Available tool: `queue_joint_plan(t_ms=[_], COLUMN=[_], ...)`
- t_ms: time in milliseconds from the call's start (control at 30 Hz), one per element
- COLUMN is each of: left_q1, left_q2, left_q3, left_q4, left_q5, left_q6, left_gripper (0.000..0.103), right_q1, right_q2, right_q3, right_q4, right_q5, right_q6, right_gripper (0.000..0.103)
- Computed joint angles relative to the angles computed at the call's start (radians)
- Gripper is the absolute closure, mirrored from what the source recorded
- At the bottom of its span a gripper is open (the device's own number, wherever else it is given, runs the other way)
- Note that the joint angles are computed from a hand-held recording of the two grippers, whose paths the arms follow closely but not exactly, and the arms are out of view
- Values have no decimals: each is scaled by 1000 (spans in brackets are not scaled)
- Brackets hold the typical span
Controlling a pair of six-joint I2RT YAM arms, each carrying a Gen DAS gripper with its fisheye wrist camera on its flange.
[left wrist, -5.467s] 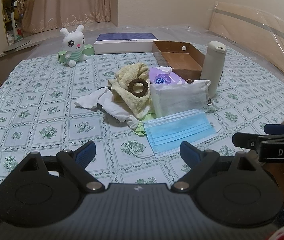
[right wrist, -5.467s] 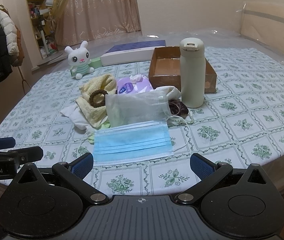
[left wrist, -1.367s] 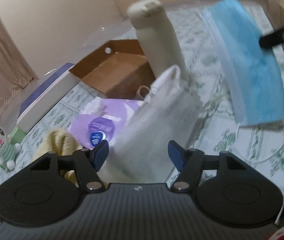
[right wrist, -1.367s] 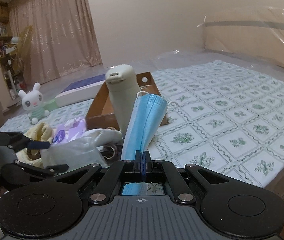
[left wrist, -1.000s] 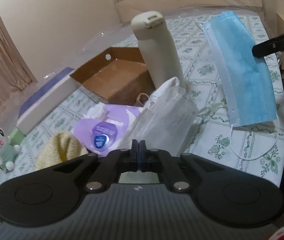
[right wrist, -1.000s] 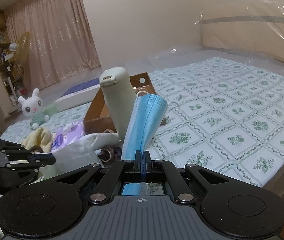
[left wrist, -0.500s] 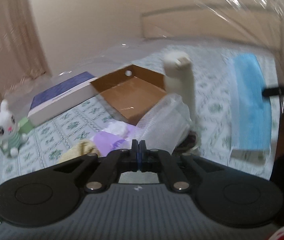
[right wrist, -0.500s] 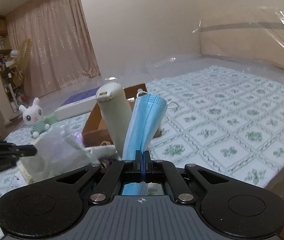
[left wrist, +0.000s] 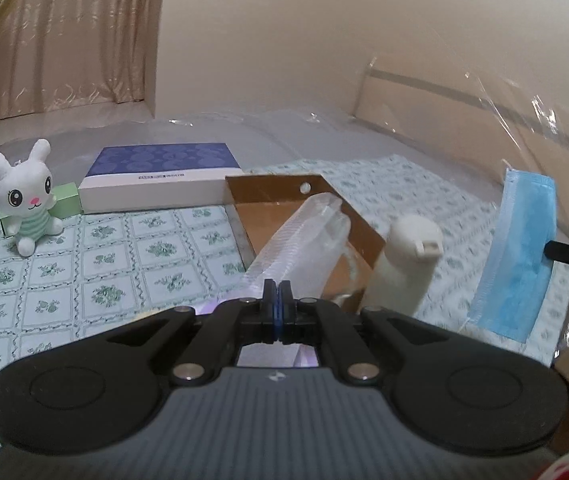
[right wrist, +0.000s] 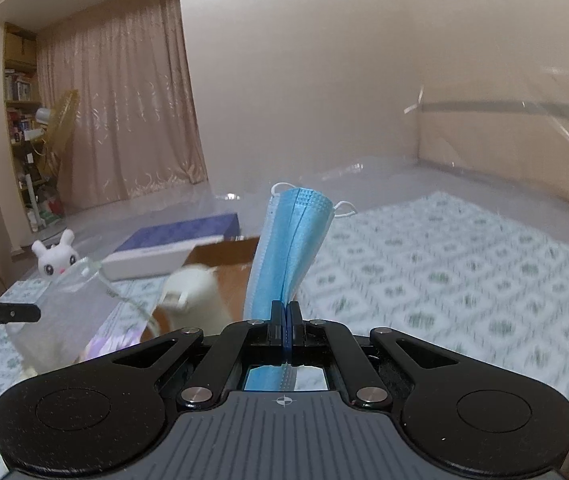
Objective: Organize soft objects
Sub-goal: 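Lift the blue mask with the right gripper and carry it over the cardboard box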
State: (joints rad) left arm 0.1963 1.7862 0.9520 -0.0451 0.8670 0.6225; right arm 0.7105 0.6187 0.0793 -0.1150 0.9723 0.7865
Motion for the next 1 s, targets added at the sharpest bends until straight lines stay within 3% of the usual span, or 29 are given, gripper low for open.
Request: queue_joint_plan(t_ms=[100, 167, 300, 433, 600, 867, 1000], left_q1=[-49, -83, -167, -247, -322, -410, -442], left_q2=[5, 10, 48, 108, 208, 377, 513], left_q3=[17, 26, 71, 140, 266, 458, 616], left_q4=[43, 72, 144, 190, 204, 252, 120], left_q5=[-34, -56, -117, -174, -242, -332, -329], left_q6=[-97, -156, -296, -407, -499, -618, -672], left_gripper=[101, 101, 101, 101, 101, 101, 99], right_q1=[-230, -393, -674, -845, -956, -999, -1005], right_q2=[-63, -12, 268, 585, 891, 1180, 1286], right_q3=[-14, -3, 55, 184, 396, 642, 741], right_q4=[138, 256, 552, 750, 805, 740, 681], right_q5=[-187, -341, -636, -843, -1063, -1227, -1281], right_q6=[-243, -358, -507, -585, -633, -683, -721], right_gripper=[103, 103, 103, 103, 103, 103, 103])
